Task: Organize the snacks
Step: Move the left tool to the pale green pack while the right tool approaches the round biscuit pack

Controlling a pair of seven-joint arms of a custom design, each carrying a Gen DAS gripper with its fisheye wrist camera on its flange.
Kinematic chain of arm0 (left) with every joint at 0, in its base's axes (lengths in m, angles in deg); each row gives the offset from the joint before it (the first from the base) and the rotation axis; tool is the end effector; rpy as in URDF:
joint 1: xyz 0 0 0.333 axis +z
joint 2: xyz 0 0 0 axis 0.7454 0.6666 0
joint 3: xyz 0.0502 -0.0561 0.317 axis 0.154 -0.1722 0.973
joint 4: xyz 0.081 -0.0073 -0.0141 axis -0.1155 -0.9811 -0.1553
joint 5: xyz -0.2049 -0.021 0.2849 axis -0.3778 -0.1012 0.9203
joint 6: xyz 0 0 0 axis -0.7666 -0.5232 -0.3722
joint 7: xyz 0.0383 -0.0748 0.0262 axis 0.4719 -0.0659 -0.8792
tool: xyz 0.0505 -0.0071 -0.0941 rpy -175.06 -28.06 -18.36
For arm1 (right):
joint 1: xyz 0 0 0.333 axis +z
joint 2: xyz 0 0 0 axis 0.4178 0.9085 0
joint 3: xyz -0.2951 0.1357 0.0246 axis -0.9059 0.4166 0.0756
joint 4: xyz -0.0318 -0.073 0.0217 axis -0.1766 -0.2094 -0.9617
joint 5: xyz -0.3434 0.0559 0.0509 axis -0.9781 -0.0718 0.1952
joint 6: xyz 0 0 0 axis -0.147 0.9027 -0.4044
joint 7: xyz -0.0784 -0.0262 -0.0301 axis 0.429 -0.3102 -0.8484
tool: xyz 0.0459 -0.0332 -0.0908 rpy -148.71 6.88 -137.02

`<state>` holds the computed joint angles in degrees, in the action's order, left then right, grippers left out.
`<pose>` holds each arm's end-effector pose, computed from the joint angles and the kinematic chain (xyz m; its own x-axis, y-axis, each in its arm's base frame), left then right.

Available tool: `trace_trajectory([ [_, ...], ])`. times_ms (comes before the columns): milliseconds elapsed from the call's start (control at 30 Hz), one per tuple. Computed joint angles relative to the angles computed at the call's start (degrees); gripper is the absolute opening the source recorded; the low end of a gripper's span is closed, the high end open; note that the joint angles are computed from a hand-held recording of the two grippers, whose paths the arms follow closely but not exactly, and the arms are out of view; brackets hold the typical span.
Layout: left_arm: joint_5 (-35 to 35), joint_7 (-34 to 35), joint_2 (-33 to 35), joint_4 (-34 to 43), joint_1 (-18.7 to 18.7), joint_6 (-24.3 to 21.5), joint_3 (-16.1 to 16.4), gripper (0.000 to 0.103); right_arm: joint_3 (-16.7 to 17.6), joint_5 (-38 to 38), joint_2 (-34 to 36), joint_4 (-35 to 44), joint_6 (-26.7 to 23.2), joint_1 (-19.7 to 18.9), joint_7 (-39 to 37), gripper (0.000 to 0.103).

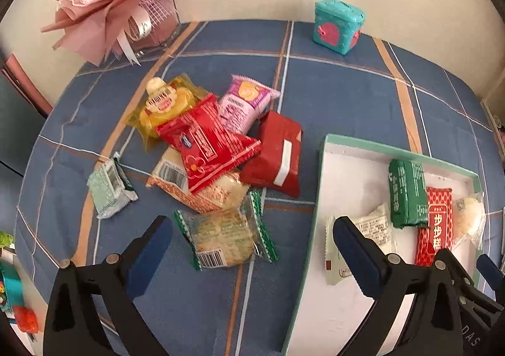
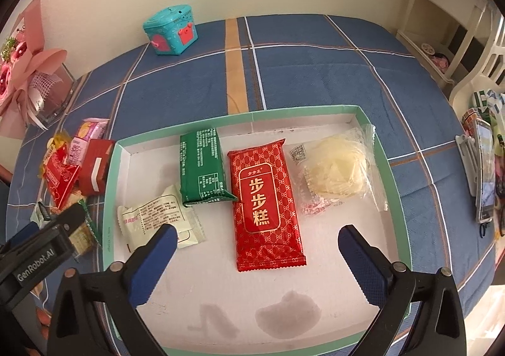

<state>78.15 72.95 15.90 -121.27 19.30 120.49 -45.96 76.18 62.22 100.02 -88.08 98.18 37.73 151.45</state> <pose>0.5826 -0.3511 0.3991 0.1885 -0.9793 -0.0740 -0.8953 -0.1404 -0.4228 0.5706 0.1552 0.3946 -0.1280 -0.9906 -0.0490 -0.9078 0.1369 -0.3965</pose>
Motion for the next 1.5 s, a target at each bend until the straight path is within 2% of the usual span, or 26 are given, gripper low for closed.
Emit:
trace_trajectory([
  [133,1.2,-2.5,-0.2,0.0,-0.5,-0.7,0.8,0.101,0.6,1.2,0.3,0.2,0.4,-0.4,-1.7,0.103],
  [233,1.1,-2.9,0.2,0.9,-0.3,-2.9,0.7,0.101,0.0,-0.3,0.4,0.5,0.3,0.3,-1.0,0.103],
  [467,-1.4,-2.2,-1.6,-2.7,2.2,2.3,-0.1,0.101,0.8,0.3,1.0,1.1,2.1,0.6,-1.1,0.103],
  [567,-1.3,-1.4,-1.8,-2.9,2.5,-0.9,0.4,0.101,0.8,0.0,1.7,2.1,1.8,1.5,-0.4,0.103],
  [633,-1.7,-1.8,-2.6,-4.7,3.4,-0.7,0.5,0.101,1.1,0.1,2.3,2.8,1.6,1.9,-0.3,0.103],
  [800,-2.2,-4.3,-6.5,-11.8,6.6,3.6,1.0,0.101,3.4,4.4,3.7,3.9,2.9,1.7,-2.9,0.103],
  [1200,-0.5,-11.1,-13.1,-23.6,12.9,13.7,1.7,0.101,7.1,8.7,8.1,8.8,6.9,5.1,-8.1,0.103],
  [1333,-1.1,-10.9,-13.3,-24.4,14.5,16.1,1.6,0.102,7.3,8.0,9.7,10.9,6.4,6.9,-9.1,0.103],
  [1500,-6.0,-8.8,-13.3,-25.9,16.7,19.5,1.4,0.101,7.9,8.1,11.9,13.2,5.5,8.2,-10.5,0.103],
])
